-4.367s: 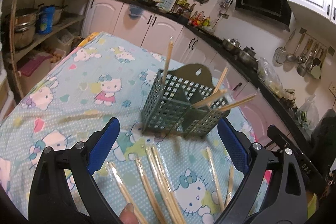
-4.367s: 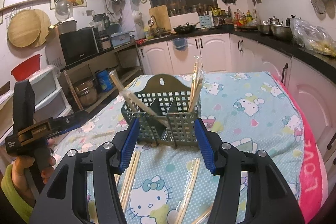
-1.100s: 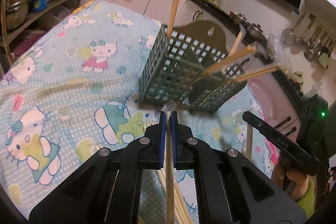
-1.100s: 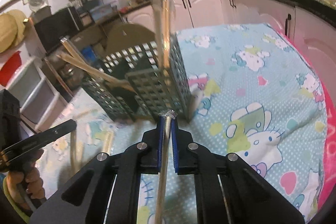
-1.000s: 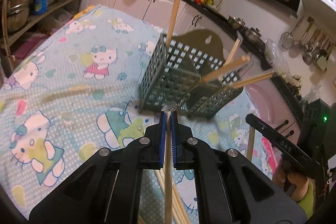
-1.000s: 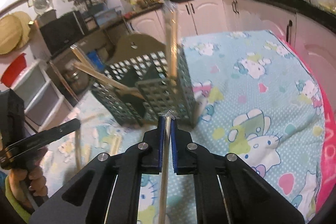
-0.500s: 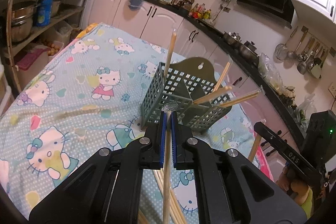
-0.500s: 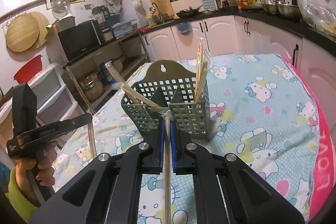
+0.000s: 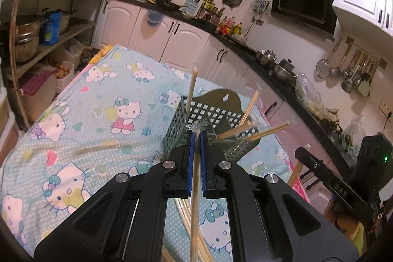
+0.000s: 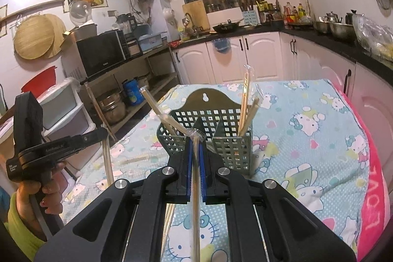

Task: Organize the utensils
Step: 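Lift both held chopsticks upright and carry them over the green caddy, then lower both chopsticks into the caddy compartments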

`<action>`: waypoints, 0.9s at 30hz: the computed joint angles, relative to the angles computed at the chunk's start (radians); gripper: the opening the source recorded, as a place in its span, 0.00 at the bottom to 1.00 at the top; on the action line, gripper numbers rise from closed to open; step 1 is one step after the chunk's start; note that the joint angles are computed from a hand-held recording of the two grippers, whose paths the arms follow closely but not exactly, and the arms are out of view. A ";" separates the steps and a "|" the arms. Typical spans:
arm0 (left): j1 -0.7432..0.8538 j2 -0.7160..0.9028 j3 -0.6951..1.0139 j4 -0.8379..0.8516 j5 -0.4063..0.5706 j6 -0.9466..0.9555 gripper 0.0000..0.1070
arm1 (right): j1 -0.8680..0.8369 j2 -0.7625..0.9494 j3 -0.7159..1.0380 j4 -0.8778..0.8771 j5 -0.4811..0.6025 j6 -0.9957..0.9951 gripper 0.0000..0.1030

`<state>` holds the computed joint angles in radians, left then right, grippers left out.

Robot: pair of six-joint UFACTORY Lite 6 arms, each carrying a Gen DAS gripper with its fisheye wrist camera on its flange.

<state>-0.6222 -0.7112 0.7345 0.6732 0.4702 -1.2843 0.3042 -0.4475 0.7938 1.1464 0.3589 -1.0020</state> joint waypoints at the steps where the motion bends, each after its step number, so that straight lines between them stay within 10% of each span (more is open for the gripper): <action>1: -0.002 -0.002 0.005 0.007 0.004 -0.005 0.01 | 0.003 -0.003 0.003 -0.002 -0.003 0.004 0.05; 27: 0.059 0.259 0.432 0.067 -0.018 0.086 0.01 | 0.052 0.118 0.312 -0.108 -0.053 0.120 0.05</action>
